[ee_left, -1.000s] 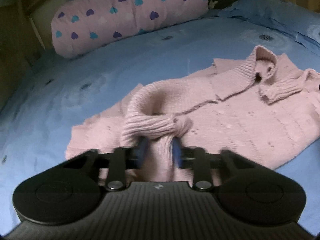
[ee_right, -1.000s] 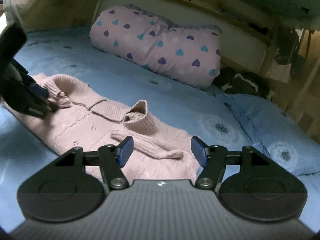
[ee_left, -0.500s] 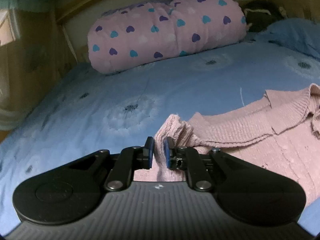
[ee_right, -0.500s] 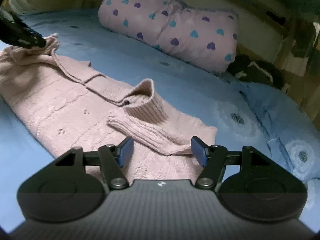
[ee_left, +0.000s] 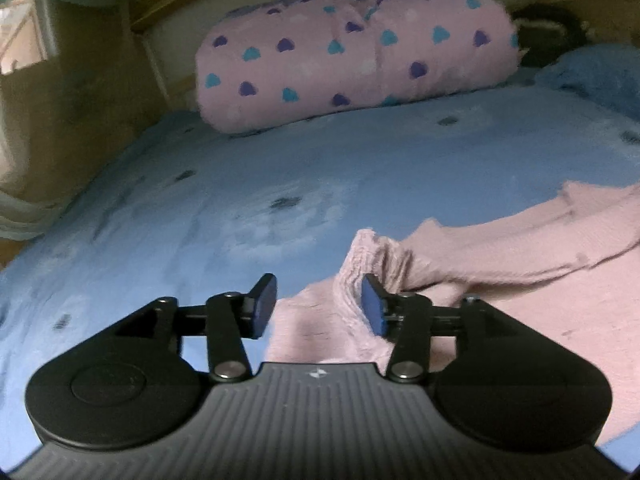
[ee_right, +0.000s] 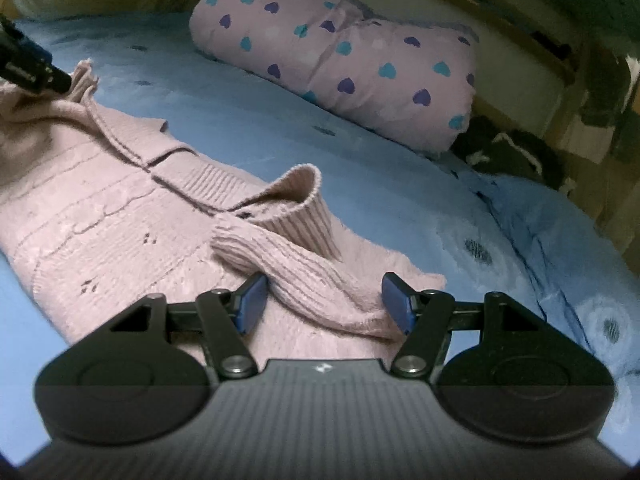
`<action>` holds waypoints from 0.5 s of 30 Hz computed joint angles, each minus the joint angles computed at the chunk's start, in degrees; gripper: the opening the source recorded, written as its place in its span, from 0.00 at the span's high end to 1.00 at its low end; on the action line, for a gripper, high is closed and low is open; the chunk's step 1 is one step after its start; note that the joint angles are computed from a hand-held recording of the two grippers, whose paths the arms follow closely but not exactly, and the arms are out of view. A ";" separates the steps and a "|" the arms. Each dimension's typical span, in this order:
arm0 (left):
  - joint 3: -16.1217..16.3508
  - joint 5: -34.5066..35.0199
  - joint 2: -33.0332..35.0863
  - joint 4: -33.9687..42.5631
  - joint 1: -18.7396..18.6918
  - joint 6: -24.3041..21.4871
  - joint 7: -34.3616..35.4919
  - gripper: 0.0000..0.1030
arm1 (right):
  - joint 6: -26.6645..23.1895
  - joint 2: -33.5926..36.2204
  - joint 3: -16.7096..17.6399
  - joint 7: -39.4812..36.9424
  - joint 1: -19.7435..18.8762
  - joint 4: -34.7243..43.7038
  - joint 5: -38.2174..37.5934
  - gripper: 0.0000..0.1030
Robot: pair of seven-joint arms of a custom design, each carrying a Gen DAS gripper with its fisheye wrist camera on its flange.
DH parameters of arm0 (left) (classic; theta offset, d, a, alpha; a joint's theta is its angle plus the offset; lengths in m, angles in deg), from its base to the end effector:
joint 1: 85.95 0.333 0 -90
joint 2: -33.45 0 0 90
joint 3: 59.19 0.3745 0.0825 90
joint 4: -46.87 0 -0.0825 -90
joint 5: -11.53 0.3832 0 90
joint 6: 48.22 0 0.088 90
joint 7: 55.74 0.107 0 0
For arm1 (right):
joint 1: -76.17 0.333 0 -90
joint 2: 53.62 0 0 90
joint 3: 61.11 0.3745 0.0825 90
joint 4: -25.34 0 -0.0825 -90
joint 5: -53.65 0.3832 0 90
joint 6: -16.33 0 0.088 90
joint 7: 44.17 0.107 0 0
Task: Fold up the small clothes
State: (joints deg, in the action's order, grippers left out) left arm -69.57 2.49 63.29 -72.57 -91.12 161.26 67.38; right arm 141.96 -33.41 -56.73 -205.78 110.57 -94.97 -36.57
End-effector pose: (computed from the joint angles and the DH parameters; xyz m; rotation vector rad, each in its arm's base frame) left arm 0.6450 -0.1401 0.3546 -1.0385 1.9481 -0.8221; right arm 0.4908 0.3457 0.3090 -1.7090 1.7384 -1.3866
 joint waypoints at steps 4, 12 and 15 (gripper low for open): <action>8.66 -13.65 1.88 2.50 -10.00 1.35 9.78 0.43 | 0.68 -0.07 -0.25 -0.11 -0.43 0.26 -0.41 0.37; -5.51 -5.28 0.72 4.93 6.56 -11.78 -3.49 0.43 | 6.86 -0.95 -0.67 -2.88 -3.12 0.25 -1.07 0.39; -13.32 -0.47 1.56 5.44 14.61 -14.63 -8.42 0.43 | 9.74 -1.11 -0.97 -6.54 -4.40 1.25 0.11 0.54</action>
State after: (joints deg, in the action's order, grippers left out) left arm -82.89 2.02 64.86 -67.12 -76.51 146.63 58.96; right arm 151.70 -34.52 -57.71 -212.32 106.17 -93.71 -36.47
